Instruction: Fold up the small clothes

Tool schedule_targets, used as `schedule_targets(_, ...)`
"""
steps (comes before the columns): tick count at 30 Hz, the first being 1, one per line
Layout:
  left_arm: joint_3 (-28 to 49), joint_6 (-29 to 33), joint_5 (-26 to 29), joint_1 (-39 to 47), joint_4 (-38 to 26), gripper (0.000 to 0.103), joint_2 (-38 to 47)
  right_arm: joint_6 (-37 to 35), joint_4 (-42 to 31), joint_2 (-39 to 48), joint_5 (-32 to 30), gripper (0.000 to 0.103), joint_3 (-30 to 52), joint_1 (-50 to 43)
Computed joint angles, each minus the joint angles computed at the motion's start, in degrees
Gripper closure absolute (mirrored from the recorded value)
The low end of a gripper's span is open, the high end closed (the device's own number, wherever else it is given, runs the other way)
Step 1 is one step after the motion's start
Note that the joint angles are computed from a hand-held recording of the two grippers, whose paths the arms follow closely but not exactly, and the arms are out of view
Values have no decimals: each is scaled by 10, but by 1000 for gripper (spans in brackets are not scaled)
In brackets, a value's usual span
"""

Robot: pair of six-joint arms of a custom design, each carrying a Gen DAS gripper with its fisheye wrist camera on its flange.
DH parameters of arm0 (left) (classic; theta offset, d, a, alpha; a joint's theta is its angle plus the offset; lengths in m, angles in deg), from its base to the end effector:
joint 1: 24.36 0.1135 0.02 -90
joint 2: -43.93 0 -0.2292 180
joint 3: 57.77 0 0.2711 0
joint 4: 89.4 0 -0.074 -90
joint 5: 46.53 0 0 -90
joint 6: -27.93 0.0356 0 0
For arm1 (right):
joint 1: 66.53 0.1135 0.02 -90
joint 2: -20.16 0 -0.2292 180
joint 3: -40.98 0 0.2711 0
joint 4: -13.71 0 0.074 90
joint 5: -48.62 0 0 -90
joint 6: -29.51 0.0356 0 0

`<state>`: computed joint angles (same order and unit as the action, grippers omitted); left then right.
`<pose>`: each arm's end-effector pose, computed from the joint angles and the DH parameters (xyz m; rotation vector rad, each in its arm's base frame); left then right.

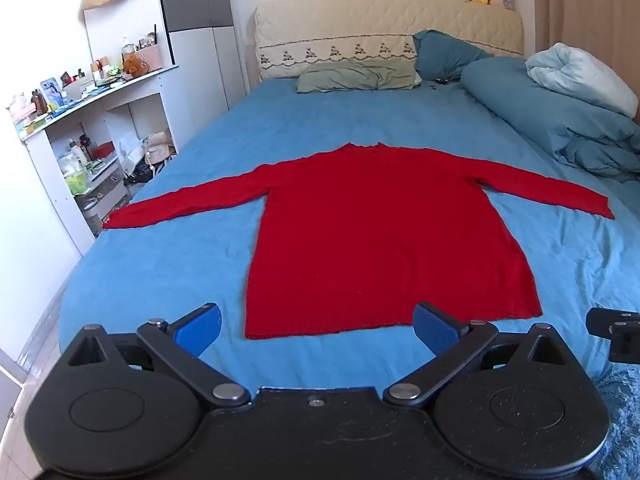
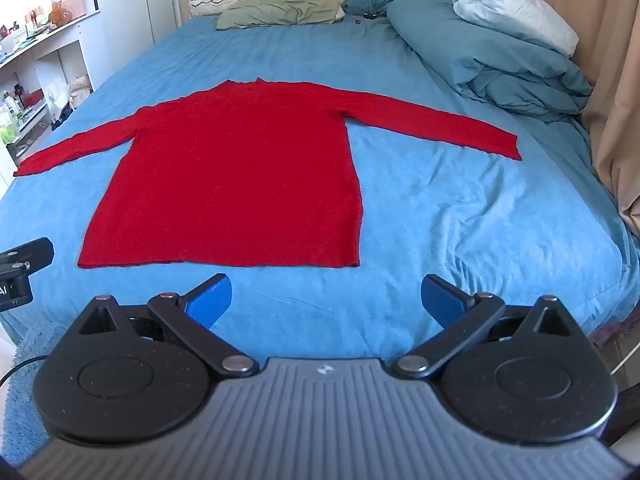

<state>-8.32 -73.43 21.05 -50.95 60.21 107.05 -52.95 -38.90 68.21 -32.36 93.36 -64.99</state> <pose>0.2356 -0.1027 0.1795 0.1115 2.2687 0.1123 0.2098 0.0001 0.2230 0.1978 2.3948 -0.1164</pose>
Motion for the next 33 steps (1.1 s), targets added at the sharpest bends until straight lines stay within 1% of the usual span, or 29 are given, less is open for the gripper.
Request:
schedule_targets(3, 1, -2, -15, -10, 10, 0, 4, 0, 1, -1, -1, 0, 0, 0)
schedule_targets(4, -18, -3, -22, -17, 27, 0, -12, 0, 1, -1, -2, 0, -1, 0)
schedule_targets(6, -15, -5, -13, -11, 21, 0, -15, 1, 2, -1, -2, 0, -1, 0)
schedule_targets(9, -13, -2, -20, -17, 26, 0, -6, 1, 2, 0, -2, 0, -1, 1)
schedule_targets(11, -18, 6, -11, -8, 30, 0, -11, 2, 1, 0, -1, 0, 0, 2)
schedule_targets(16, -12, 8, -7, -6, 30, 0, -4, 2, 1, -1, -1, 0, 0, 2)
schedule_targets(22, -13, 13, -8, -4, 32, 0, -5, 7, 5, 20, 0, 0, 18, 9)
schedule_targets(24, -14, 13, -8, -3, 30, 0, -8, 4, 2, 19, -4, 0, 20, 5)
schedule_targets(25, -14, 12, -9, -4, 30, 0, -8, 2, -2, 4, -7, 0, 11, 3)
schedule_targets(33, -13, 11, -7, -1, 28, 0, -8, 2, 3, 4, -8, 0, 6, 4)
